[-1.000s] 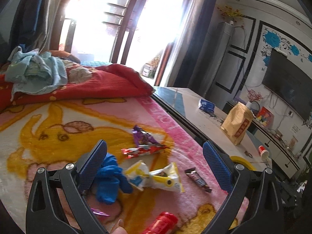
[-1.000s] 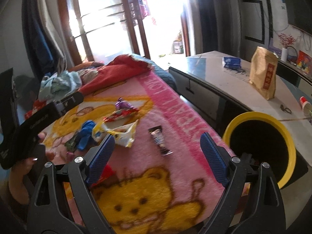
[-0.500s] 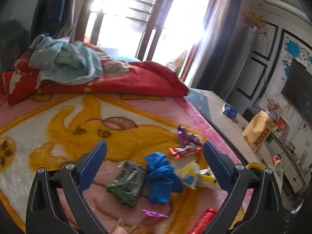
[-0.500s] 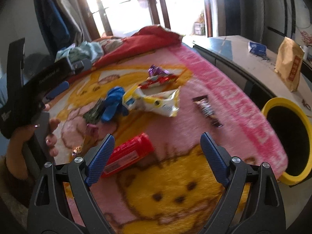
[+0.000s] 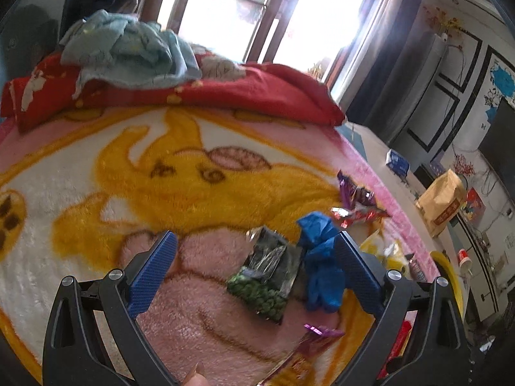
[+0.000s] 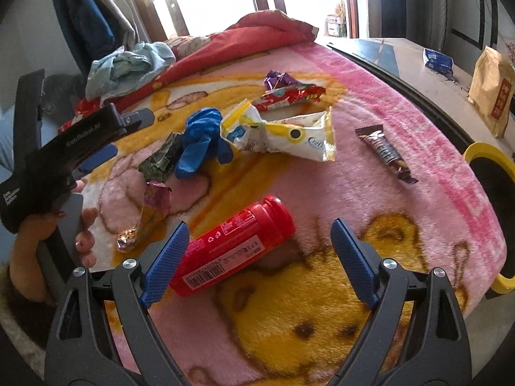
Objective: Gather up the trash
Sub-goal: 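Move both open grippers back over the bed toward the red can and blue glove, then grasp the green pea snack bag with the left gripper while the right grasps the red can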
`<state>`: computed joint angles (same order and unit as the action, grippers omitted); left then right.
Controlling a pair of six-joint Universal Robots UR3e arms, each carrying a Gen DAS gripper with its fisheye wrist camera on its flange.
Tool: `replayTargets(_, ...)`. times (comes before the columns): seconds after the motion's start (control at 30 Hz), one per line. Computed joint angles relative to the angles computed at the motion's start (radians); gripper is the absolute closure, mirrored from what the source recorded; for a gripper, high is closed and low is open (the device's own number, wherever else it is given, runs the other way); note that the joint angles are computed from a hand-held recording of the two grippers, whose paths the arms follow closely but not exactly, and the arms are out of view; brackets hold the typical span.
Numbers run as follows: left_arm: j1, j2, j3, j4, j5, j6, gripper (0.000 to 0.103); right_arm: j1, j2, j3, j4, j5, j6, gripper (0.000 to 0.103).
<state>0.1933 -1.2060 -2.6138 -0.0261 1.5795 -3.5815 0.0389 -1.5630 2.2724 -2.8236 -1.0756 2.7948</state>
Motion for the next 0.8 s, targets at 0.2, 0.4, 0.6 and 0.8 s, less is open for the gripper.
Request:
replayTargets(0.2,0.071,-0.022,-0.034,-0.018,-0.125,0.033,0.029,0.034,0.059,-0.036,0.004,-0.014,0.033,0.022)
replayTargets(0.4,0.047,-0.073,-0.016,-0.014,-0.113,0.041,0.040,0.041,0.096,-0.057,0.010,-0.006,0.047,0.022)
replayTargets(0.6,0.039,-0.088,-0.007,-0.014,-0.125,0.053,0.055,0.040,0.103,-0.056,0.001,0.004,0.047,0.032)
replayTargets(0.8,0.041,-0.073,-0.006,-0.035,-0.138,0.061,0.069,0.019,0.096,-0.052,0.016,0.023,0.039,0.043)
